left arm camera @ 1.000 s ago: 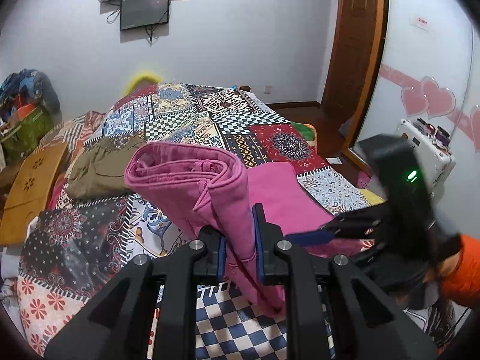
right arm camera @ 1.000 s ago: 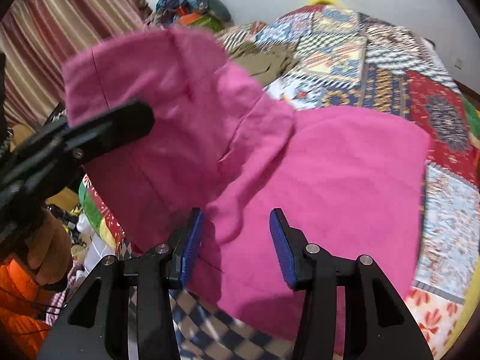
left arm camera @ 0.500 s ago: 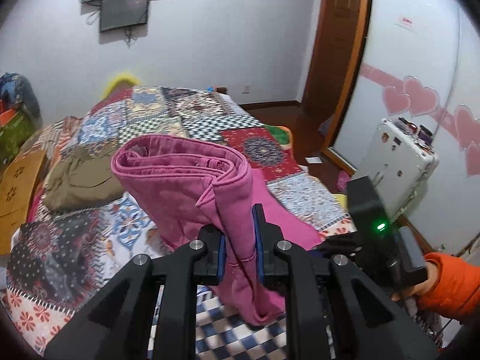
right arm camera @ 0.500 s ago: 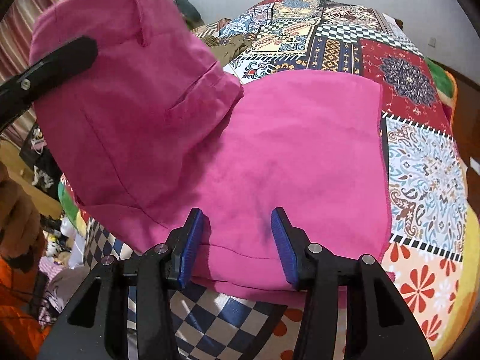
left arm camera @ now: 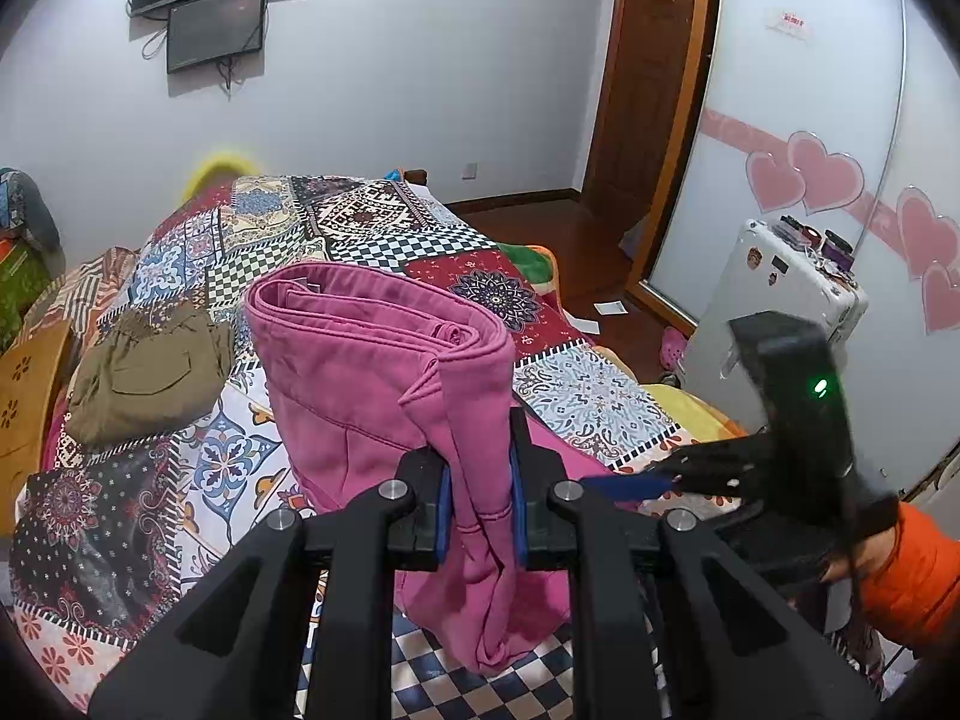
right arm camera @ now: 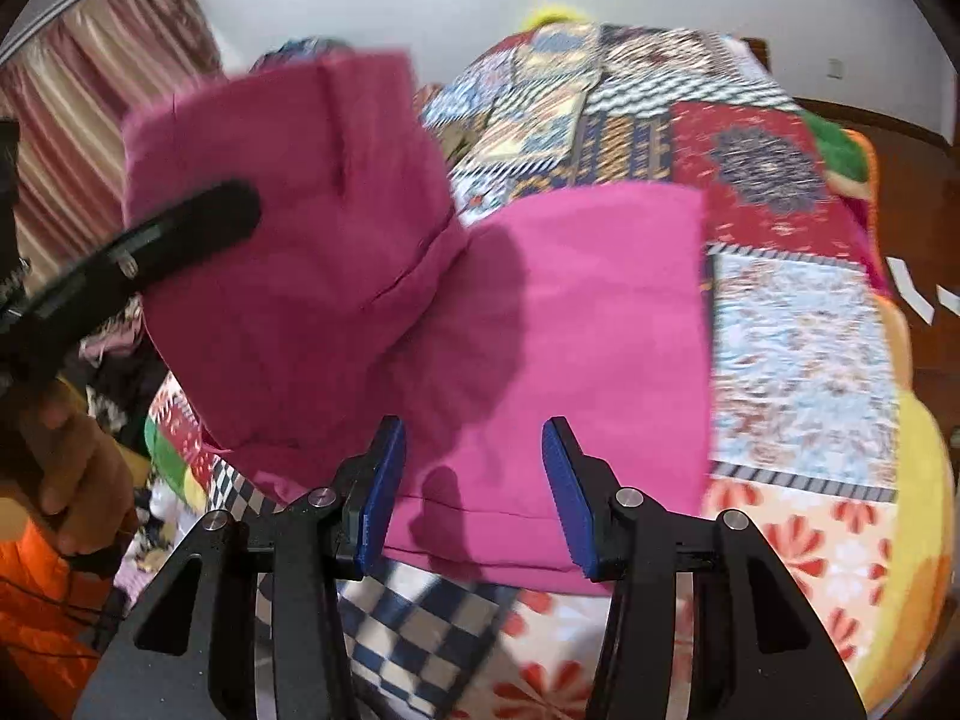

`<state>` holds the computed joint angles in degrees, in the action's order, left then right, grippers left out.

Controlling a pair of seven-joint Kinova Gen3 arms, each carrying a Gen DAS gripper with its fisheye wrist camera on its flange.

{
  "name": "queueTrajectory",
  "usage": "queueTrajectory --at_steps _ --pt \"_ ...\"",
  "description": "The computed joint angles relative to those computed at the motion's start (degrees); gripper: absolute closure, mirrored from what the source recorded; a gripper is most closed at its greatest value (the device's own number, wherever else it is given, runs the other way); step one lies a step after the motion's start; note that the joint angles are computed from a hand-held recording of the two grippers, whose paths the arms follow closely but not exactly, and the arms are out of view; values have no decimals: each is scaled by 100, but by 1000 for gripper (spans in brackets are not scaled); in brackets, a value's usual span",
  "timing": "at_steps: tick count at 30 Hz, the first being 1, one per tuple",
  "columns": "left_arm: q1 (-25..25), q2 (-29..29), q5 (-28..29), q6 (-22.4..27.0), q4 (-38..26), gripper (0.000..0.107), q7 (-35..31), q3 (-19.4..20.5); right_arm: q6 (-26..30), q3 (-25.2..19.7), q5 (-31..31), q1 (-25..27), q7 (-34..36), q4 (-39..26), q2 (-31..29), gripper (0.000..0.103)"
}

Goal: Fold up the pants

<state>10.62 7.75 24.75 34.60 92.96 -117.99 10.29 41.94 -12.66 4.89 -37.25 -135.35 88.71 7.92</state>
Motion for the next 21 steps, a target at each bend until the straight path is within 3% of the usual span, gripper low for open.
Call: queueTrajectory --at_steps 3,11,21 --pt "-21 67 80 111 -93 92 -61 26 26 18 -105 57 -129 215 -60 58" --pt "238 358 -274 341 -466 92 133 119 -107 -47 -926 369 610 292 189 55" --pt "315 1058 -130 1154 -1323 92 321 280 -249 4 -952 301 628 419 119 55"
